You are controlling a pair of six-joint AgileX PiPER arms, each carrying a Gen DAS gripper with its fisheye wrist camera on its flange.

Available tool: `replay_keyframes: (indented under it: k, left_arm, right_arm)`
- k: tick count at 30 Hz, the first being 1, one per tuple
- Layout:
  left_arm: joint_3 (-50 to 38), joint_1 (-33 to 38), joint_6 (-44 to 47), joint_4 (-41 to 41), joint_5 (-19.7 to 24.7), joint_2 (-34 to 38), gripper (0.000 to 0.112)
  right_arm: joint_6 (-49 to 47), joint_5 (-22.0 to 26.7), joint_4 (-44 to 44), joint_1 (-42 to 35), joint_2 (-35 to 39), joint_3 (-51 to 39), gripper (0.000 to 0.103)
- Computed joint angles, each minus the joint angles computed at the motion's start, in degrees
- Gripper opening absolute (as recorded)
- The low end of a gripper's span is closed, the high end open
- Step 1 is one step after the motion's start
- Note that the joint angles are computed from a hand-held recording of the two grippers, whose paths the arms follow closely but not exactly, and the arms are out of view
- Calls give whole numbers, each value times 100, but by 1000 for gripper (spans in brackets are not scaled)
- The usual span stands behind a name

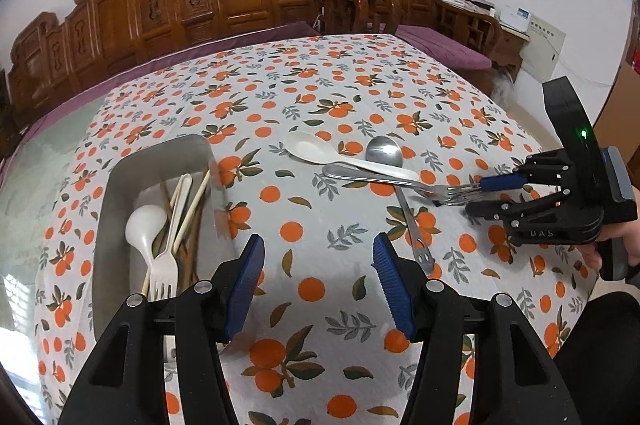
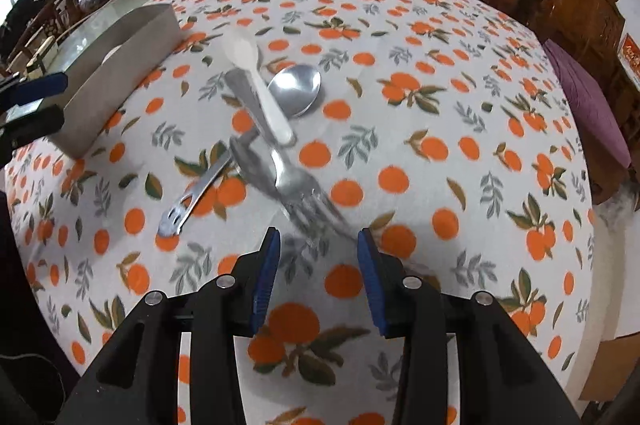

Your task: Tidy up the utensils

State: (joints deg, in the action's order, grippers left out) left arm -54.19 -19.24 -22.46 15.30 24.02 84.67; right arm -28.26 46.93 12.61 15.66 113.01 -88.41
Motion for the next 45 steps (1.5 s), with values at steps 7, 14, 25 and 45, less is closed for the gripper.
replay_keyframes:
  k: [7, 14, 25, 45]
  left_arm:
    - [9, -46, -124, 122, 39, -10, 54]
    - [13, -14, -64, 91, 46, 1, 54]
    - [-8, -127, -234, 321, 76, 137, 54]
    - [3, -287, -571, 653, 71, 224, 54]
  right_arm:
    - [-132, 59, -42, 132, -147, 118, 42]
    - [-93, 142, -269, 38, 33, -259, 42]
    - [-1017, 976, 102, -391, 715, -1125, 41]
    - [-965, -34, -219, 92, -425, 527, 2]
